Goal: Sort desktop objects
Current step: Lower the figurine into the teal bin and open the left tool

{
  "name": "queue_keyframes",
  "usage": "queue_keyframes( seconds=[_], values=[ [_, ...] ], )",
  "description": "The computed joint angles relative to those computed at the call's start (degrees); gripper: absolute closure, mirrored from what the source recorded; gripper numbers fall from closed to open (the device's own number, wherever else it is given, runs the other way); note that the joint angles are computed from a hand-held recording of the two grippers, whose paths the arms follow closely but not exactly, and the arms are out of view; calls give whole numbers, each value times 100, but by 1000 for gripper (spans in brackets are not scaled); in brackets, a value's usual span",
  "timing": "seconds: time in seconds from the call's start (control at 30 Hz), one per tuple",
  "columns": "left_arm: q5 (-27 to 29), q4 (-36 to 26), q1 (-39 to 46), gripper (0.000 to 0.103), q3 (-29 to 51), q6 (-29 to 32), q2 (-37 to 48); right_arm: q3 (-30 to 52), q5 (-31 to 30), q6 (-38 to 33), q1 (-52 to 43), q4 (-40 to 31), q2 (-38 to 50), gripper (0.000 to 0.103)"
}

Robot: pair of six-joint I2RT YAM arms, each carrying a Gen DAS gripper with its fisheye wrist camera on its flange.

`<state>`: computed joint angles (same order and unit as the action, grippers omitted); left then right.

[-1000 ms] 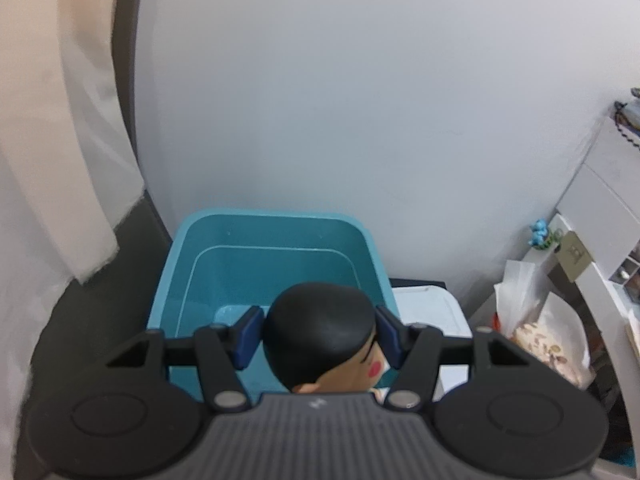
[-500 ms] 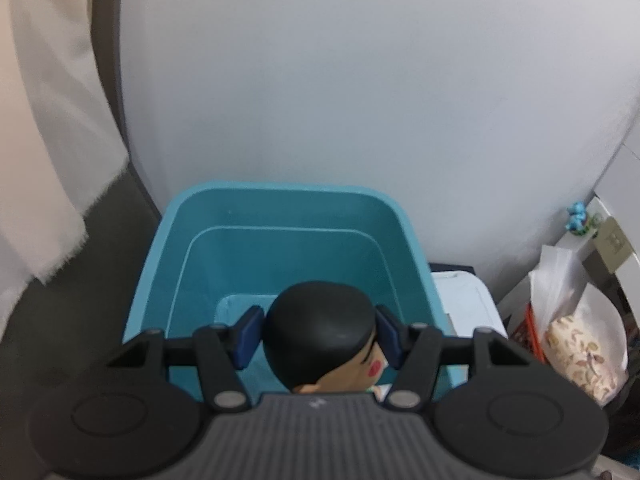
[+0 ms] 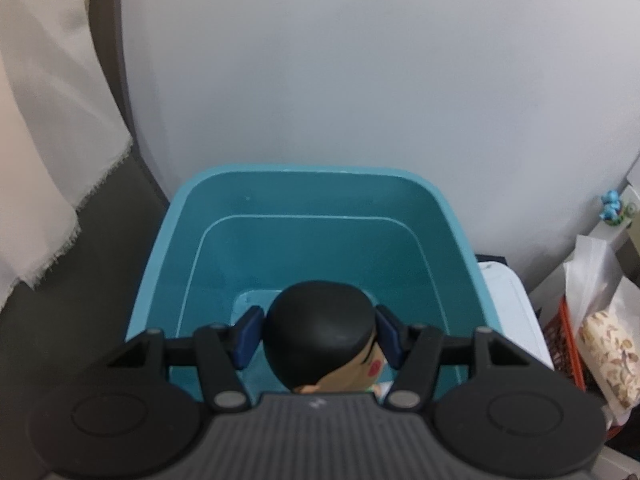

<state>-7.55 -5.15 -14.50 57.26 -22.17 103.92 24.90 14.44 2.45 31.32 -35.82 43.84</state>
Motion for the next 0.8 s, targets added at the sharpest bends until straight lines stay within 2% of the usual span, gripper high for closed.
queue_keyframes(
  seconds=[0.37,0.7,0.73,0.77,0.8],
  values=[
    [43,-196,100,40,390,155,182,-4,-137,-68,-151,-24,-66,12],
    [-28,-124,89,40,303,262,132,-10,-213,-119,-259,-23,-114,12],
    [-24,-100,90,37,270,281,99,-7,-219,-121,-266,-27,-119,12],
    [-18,-59,100,23,245,282,68,-3,-223,-124,-268,-32,-127,12],
    [-11,-18,110,16,220,284,38,0,-227,-125,-270,-38,-135,12]
  ],
)
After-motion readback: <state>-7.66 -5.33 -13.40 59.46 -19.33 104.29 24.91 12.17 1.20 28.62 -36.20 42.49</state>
